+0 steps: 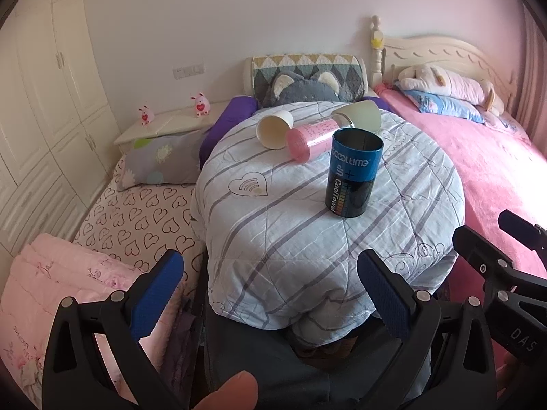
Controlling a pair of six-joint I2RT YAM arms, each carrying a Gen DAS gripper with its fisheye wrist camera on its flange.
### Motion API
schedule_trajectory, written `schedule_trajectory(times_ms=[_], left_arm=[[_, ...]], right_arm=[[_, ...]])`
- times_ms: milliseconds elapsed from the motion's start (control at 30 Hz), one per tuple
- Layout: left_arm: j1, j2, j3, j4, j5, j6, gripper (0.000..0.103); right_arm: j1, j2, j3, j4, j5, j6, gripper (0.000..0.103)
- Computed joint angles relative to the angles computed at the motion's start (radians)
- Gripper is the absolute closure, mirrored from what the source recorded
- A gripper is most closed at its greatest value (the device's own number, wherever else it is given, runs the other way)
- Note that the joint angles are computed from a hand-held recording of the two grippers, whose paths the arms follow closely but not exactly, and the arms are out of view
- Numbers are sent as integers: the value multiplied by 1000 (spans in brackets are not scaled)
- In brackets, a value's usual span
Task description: Flip cup upright
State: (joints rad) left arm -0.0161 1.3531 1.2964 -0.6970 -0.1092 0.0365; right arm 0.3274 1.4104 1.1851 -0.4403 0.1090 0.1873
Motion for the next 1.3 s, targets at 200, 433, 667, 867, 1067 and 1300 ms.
schedule_trajectory(times_ms=[200,433,667,867,1067,1300], left_arm=[[-27,-7,-2,-4,-21,-2,0],[-43,-2,5,-17,-32,-11,0],[-45,-2,4,-15,-33,-11,0],[-47,3,7,-15,-30,-12,0],[-48,4,7,-14,-30,-13,0],[-46,10,9,-16,-9,-18,0]], right_arm=[[-13,-18,-17,2,-10,4,21],[-22,-15,-15,0,-14,4,21],[-27,-15,-18,1,-25,7,21],[-30,-14,-24,8,-27,8,21],[-30,-16,-32,16,-29,9,21],[-30,-14,-30,17,-30,10,21]])
